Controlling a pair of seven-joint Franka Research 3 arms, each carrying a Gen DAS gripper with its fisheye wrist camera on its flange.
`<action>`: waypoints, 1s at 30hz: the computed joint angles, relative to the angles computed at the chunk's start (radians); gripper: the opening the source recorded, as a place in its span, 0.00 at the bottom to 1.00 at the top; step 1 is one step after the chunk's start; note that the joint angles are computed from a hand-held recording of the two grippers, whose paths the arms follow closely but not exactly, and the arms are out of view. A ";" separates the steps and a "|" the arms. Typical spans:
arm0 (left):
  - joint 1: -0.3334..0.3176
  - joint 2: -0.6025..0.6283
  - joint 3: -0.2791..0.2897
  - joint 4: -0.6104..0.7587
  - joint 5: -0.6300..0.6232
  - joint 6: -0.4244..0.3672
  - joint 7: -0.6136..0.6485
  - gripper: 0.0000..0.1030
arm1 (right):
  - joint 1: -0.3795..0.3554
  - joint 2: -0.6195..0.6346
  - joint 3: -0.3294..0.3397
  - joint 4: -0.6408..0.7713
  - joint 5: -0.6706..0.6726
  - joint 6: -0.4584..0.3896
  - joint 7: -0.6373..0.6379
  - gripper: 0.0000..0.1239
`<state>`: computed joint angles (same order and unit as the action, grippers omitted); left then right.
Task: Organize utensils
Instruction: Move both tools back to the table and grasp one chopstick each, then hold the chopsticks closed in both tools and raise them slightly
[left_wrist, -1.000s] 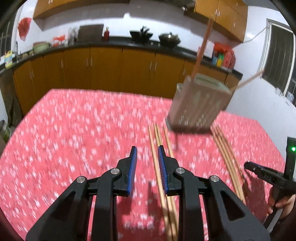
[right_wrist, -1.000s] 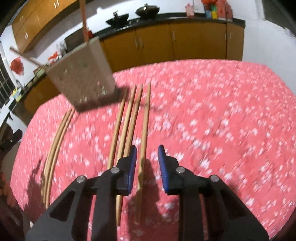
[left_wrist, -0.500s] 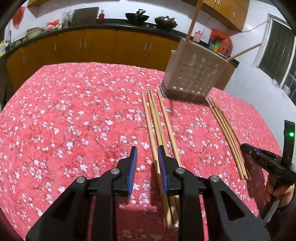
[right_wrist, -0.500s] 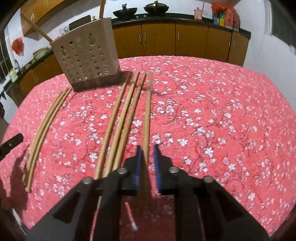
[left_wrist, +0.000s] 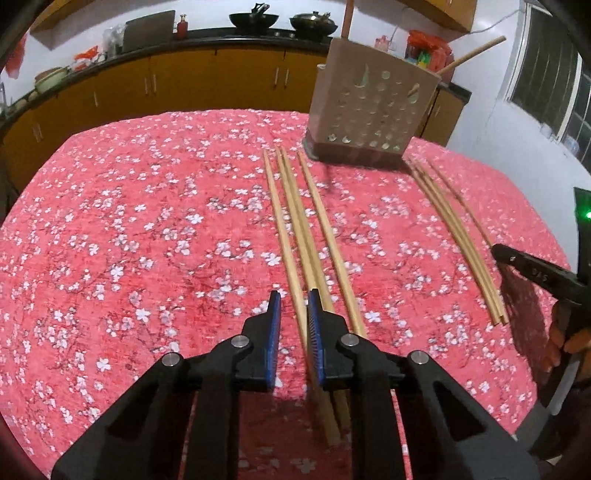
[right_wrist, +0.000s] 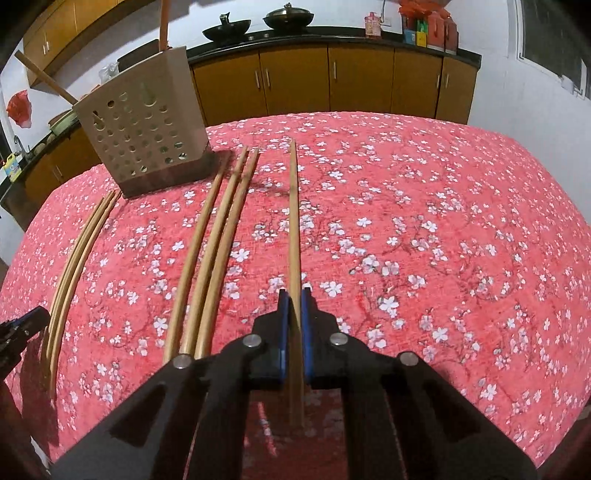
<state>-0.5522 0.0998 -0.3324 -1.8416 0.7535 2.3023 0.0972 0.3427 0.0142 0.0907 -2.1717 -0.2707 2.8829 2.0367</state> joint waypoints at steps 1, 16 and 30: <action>0.000 0.000 0.000 0.000 -0.005 -0.006 0.000 0.15 | 0.000 0.000 -0.001 0.000 -0.006 -0.001 0.003 0.06; -0.023 0.047 0.010 0.064 0.005 -0.106 0.053 0.07 | -0.006 -0.012 0.006 -0.010 -0.060 -0.005 0.022 0.07; 0.049 0.016 0.038 0.010 0.004 -0.029 -0.032 0.07 | 0.010 0.067 -0.039 0.077 -0.052 -0.007 0.045 0.07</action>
<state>-0.5033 0.1154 -0.2941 -1.8311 0.7573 2.2731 0.0648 0.3530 0.0808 0.0515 -2.0944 -0.3232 2.8756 2.0817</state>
